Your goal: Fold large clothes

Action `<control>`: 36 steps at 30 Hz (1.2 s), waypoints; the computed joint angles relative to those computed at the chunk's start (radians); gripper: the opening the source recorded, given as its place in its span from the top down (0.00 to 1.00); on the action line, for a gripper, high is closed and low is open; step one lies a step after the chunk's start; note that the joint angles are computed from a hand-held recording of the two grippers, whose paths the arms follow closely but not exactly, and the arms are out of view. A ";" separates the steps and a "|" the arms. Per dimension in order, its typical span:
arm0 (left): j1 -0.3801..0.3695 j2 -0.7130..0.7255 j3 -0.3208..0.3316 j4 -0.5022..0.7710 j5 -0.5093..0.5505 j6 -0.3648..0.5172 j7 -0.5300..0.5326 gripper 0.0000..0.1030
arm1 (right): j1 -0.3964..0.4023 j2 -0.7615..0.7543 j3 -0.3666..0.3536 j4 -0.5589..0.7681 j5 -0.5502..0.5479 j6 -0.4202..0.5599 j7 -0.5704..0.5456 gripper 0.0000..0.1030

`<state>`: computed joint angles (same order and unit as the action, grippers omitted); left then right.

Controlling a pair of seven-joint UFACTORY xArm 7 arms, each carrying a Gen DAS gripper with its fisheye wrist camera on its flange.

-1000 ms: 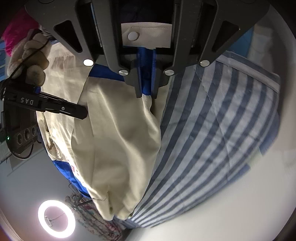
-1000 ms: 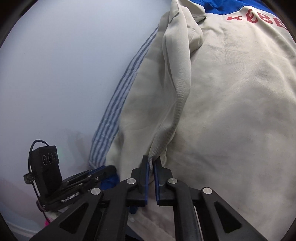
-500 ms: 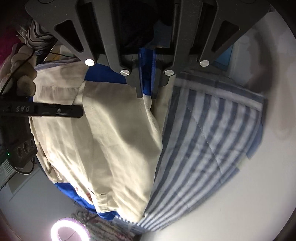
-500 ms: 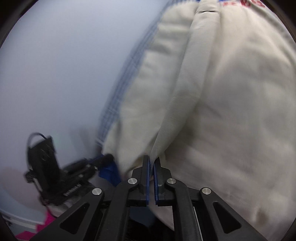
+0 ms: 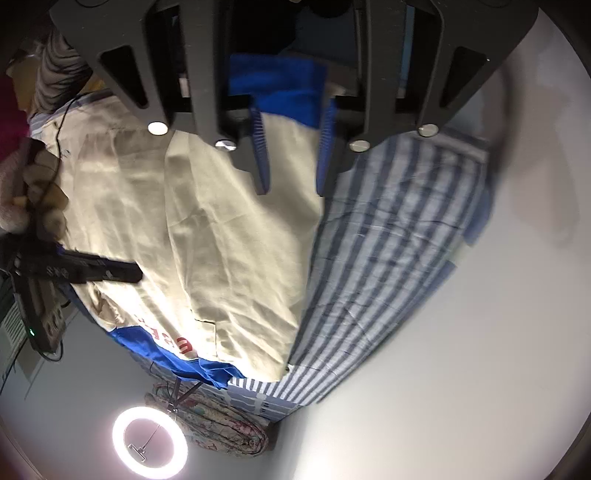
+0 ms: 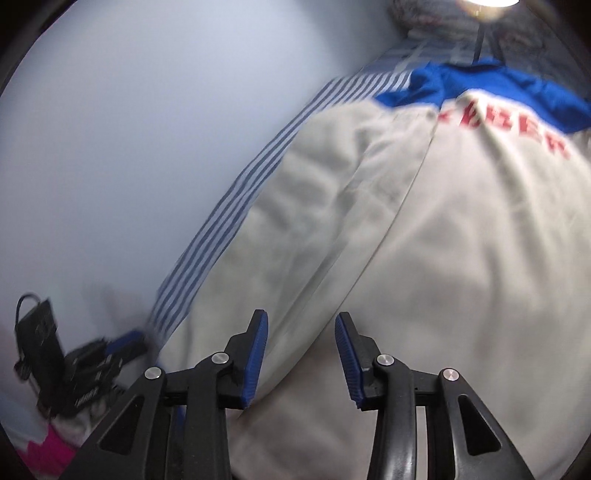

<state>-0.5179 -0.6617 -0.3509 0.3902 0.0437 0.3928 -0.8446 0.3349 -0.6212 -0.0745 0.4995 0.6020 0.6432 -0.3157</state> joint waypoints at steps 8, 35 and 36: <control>0.023 0.146 -0.046 0.019 0.030 -0.051 -0.037 0.74 | -0.020 0.277 0.075 0.124 -0.102 -0.211 -0.017 0.67; -0.116 0.075 0.164 -0.143 -0.139 -0.171 0.057 0.32 | -0.116 0.793 0.181 0.624 -0.159 -0.255 0.134 0.63; -0.119 0.076 0.165 -0.145 -0.148 -0.176 0.063 0.32 | -0.110 0.815 0.179 0.637 -0.214 -0.255 0.177 0.63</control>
